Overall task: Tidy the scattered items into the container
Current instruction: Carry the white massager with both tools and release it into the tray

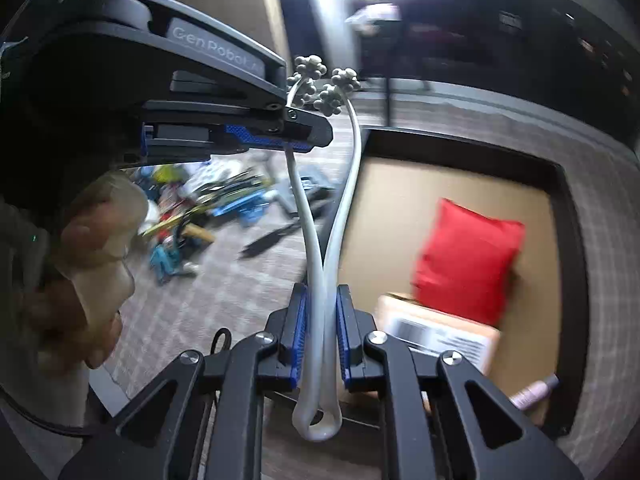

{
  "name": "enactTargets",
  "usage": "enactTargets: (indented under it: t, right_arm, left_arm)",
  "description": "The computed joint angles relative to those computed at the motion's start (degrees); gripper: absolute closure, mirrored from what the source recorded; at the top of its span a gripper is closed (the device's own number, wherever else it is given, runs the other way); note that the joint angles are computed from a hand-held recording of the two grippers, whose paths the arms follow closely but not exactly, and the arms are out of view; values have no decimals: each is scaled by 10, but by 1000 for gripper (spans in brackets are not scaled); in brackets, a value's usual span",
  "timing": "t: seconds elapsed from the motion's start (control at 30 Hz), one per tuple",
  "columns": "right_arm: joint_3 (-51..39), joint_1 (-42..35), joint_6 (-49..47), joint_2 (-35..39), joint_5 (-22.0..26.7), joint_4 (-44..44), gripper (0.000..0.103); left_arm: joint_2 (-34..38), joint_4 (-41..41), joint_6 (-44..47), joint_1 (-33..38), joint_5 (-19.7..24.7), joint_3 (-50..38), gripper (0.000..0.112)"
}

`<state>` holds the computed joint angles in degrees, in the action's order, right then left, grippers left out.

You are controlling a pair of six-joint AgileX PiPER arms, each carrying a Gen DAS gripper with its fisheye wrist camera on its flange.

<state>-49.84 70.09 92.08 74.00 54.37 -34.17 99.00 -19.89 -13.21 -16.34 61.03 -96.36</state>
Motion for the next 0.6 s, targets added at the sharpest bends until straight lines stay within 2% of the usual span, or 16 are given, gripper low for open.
enactTargets:
  t: [0.13,0.3,0.33,0.37,0.4,0.43,0.47,0.5,0.6]
  right_arm:
    - [40,21,58,-50,35,-13,89]
    - [59,23,89,-62,39,-23,89]
    - [60,19,92,-61,36,-26,88]
    - [60,17,97,-60,35,-32,86]
    - [60,17,106,-59,40,-37,81]
    - [57,19,114,-58,51,-38,63]
    - [54,23,125,-57,64,-44,47]
    - [53,32,140,-58,77,-55,44]
    - [49,40,148,-62,94,-68,43]
  left_arm:
    - [50,39,-27,-55,21,-80,105]
    - [89,64,-31,-73,43,-141,105]
    - [97,71,-31,-75,53,-155,102]
    - [107,77,-33,-75,69,-173,86]
    - [111,79,-36,-71,78,-181,62]
    - [104,75,-36,-65,67,-169,56]
    - [91,73,-36,-59,50,-151,54]
    - [83,75,-35,-56,42,-140,54]
    - [75,67,-16,-42,46,-133,54]
